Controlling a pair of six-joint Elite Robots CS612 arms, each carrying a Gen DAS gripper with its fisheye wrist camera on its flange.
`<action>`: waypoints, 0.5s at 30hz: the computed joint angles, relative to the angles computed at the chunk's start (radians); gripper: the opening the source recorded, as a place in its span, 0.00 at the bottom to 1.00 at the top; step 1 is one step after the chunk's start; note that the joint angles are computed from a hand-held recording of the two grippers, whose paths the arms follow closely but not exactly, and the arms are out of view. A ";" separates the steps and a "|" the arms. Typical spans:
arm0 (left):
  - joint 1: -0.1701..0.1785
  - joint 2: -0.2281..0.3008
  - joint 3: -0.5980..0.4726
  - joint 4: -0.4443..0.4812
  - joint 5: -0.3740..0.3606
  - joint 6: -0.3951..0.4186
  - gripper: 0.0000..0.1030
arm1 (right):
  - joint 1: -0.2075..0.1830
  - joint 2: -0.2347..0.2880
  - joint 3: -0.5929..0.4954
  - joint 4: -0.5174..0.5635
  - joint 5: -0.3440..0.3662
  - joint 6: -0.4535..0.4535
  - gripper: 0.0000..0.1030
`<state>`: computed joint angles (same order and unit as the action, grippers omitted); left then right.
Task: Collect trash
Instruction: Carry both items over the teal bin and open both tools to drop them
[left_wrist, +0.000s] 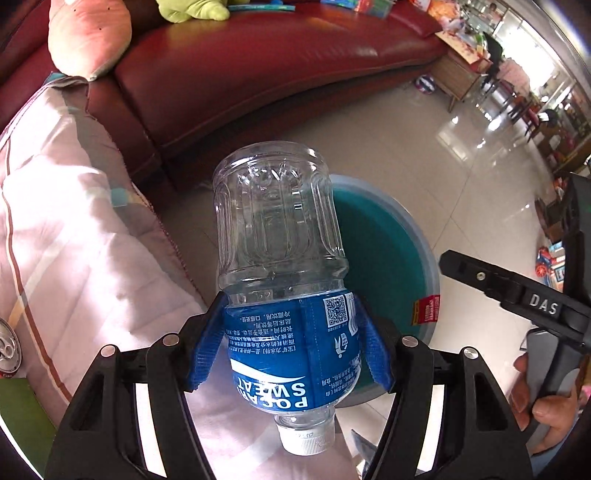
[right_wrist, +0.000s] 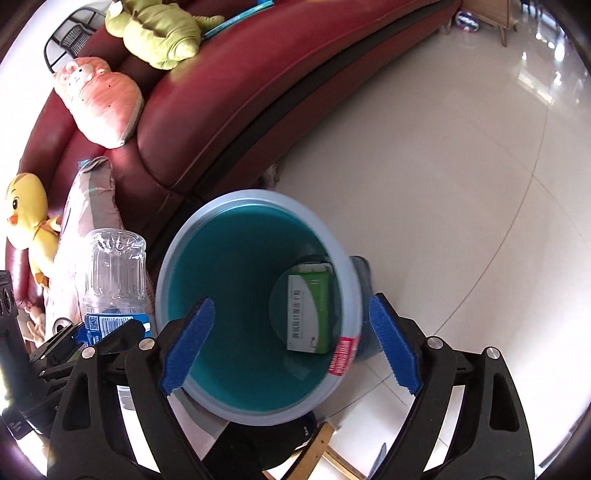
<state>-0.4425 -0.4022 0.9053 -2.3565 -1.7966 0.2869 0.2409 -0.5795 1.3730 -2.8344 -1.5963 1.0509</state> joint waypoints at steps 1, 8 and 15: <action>-0.001 -0.001 0.001 0.004 0.008 -0.001 0.66 | 0.000 -0.004 0.005 0.004 -0.003 0.005 0.80; 0.005 -0.019 0.036 -0.057 0.024 -0.021 0.87 | 0.001 -0.016 0.014 0.030 -0.004 0.017 0.80; 0.024 -0.032 0.057 -0.063 0.003 -0.062 0.88 | 0.014 -0.015 -0.010 0.061 -0.007 0.003 0.80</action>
<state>-0.4180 -0.4341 0.9628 -2.4199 -1.7937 0.2252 0.2549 -0.5941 1.3632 -2.7736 -1.6038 1.0539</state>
